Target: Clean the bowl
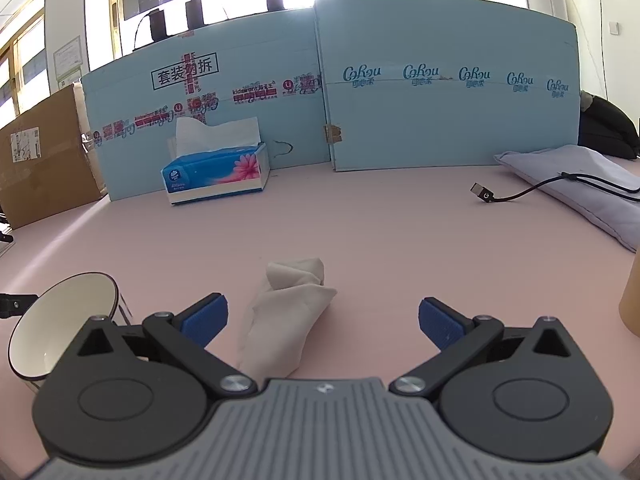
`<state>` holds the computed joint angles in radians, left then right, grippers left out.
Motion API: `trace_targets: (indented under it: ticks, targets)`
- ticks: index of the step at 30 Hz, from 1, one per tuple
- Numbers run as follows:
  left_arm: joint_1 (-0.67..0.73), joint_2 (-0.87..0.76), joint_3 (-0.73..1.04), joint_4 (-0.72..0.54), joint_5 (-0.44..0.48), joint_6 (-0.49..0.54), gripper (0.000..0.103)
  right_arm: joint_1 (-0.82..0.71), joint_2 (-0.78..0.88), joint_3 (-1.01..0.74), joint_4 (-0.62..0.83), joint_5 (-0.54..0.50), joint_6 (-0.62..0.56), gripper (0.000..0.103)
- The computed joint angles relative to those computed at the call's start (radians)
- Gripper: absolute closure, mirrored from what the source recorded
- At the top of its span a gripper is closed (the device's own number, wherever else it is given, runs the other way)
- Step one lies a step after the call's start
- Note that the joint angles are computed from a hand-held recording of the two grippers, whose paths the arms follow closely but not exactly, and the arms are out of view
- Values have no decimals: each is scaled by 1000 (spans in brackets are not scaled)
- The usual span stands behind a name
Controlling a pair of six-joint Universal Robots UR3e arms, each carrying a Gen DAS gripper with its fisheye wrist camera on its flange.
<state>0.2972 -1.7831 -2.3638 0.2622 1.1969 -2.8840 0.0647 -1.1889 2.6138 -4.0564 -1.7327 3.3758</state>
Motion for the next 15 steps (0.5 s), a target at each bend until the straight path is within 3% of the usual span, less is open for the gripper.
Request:
trace_targets:
  ticks: [15]
  targets:
    - [-10, 6, -15, 23, 1, 5, 0, -1, 8, -1, -4, -1, -2, 0]
